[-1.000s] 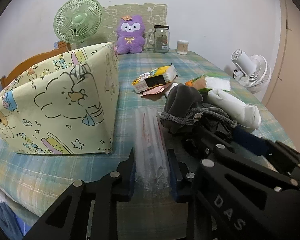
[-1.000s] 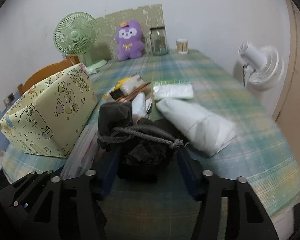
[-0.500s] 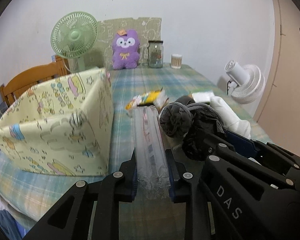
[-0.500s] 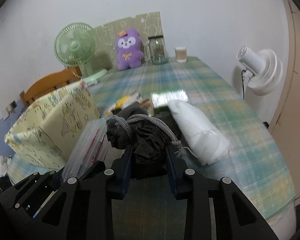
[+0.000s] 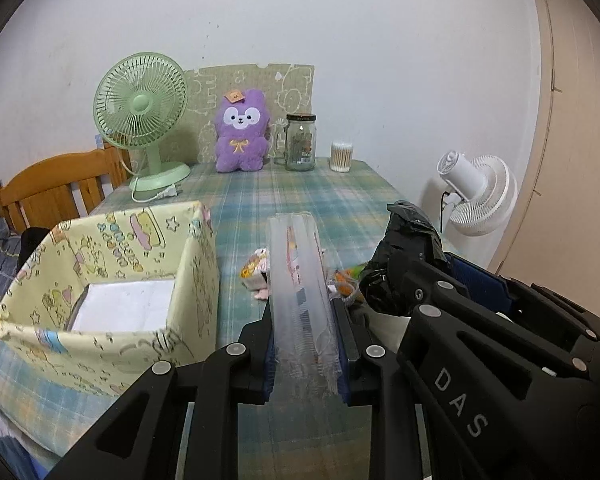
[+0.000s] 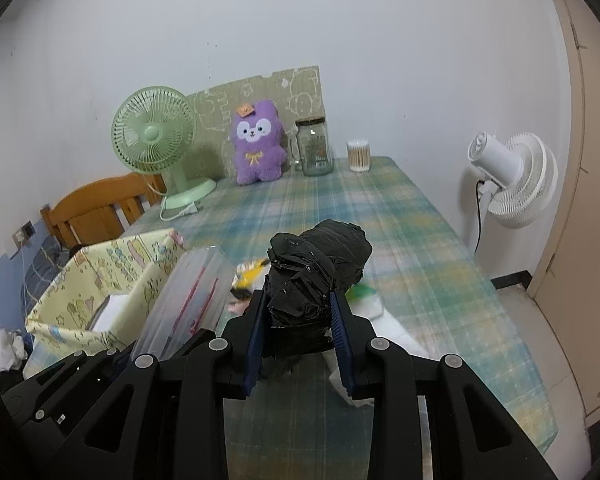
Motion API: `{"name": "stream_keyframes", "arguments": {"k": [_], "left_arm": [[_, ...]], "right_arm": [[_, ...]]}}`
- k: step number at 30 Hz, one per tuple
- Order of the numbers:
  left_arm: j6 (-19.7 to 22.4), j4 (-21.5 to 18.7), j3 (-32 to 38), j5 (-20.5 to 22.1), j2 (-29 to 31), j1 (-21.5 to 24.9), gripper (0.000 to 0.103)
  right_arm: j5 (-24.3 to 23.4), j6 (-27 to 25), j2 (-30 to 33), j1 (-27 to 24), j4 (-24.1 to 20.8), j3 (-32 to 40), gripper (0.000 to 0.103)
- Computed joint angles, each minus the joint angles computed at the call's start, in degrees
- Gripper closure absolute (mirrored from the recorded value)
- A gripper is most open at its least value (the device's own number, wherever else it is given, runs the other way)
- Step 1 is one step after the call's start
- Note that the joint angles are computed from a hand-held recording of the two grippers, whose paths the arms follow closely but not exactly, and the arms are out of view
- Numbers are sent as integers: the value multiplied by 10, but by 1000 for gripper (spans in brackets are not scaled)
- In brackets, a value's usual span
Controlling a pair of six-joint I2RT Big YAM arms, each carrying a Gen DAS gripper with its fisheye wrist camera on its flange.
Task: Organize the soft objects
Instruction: 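Carry the straw bag and black bundle over the yellow box with both tools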
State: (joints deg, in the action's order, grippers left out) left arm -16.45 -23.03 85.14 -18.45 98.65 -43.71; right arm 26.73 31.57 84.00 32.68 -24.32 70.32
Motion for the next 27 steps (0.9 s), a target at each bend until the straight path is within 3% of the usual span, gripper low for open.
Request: {"name": "stream_keyframes", "arguments": {"k": [27], "left_arm": [[34, -32, 51, 7, -12, 29, 81]], "right_arm": [[21, -39, 25, 8, -49, 106, 68]]}}
